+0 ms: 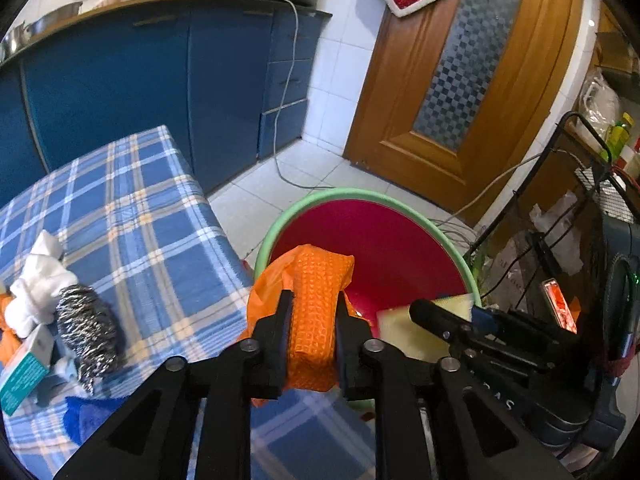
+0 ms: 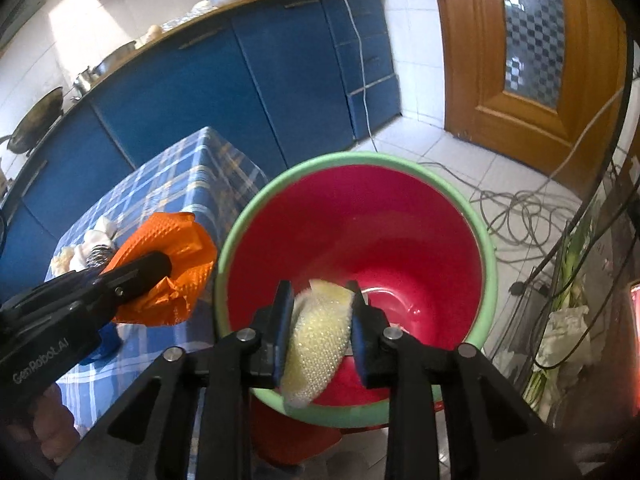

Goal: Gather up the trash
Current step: 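Open the right tool to drop the sponge while the left drops the orange bag into the bucket, then grasp the blue cloth on the table with the left tool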

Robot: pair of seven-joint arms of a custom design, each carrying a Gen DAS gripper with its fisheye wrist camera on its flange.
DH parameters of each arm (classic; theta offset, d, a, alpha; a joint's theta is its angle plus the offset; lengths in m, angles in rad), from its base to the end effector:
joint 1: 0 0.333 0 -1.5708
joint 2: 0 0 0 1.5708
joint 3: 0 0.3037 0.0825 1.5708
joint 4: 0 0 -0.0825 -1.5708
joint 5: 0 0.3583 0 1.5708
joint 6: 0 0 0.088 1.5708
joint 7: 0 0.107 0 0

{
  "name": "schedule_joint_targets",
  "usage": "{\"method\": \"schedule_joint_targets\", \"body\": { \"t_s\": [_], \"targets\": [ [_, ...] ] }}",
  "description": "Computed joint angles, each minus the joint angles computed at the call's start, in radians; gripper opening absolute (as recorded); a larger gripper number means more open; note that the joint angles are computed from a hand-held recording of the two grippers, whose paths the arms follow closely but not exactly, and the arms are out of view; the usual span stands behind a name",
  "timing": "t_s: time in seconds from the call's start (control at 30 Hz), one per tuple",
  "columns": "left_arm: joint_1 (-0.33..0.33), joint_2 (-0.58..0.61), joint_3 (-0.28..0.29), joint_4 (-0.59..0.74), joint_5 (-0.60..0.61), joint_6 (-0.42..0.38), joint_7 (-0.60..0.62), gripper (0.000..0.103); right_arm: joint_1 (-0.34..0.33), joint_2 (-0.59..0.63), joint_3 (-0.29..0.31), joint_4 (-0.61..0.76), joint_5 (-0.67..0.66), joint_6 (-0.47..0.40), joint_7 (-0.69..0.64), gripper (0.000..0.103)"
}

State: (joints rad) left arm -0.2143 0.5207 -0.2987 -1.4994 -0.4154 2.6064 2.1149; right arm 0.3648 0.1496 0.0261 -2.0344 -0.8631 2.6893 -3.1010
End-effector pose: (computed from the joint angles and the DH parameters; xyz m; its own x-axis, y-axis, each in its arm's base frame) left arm 0.6435 -0.3031 0.4433 -0.6685 -0.7180 0.1939 -0.6413 0.4245 -0.6392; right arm 0.5360 0.2469 0.4221 -0.4079 -0.8769 -0.2543 -0.6367 0.4728 -0.6091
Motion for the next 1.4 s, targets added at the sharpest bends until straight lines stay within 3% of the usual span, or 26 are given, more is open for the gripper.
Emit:
{"method": "schedule_joint_targets", "body": {
  "t_s": [0.07,0.2,0.6,1.03,1.2,1.4],
  "targets": [
    [-0.009,0.014,0.009,0.018,0.01,-0.002,-0.019,0.031,-0.006,0.0,-0.004,-0.01,0.004,0.021,0.01,0.043],
    [-0.008,0.022,0.004,0.024,0.011,0.007,-0.024,0.041,-0.012,-0.005,-0.013,-0.031,-0.015,0.046,0.052,0.045],
    [0.016,-0.044,0.002,-0.052,-0.006,0.053,-0.011,0.042,-0.01,-0.023,-0.002,-0.032,-0.055,0.047,0.089,0.05],
    [0.061,-0.142,0.062,-0.19,0.004,0.121,-0.073,0.043,0.025,0.006,0.016,0.038,-0.056,0.042,0.055,0.056],
    [0.069,-0.156,0.086,-0.22,0.04,0.128,-0.119,0.051,0.04,0.021,0.013,0.06,-0.041,0.038,0.031,0.058],
    [0.069,-0.156,0.109,-0.234,0.102,0.111,-0.183,0.054,0.054,0.039,0.011,0.082,-0.014,0.033,-0.003,0.058]
  ]
}}
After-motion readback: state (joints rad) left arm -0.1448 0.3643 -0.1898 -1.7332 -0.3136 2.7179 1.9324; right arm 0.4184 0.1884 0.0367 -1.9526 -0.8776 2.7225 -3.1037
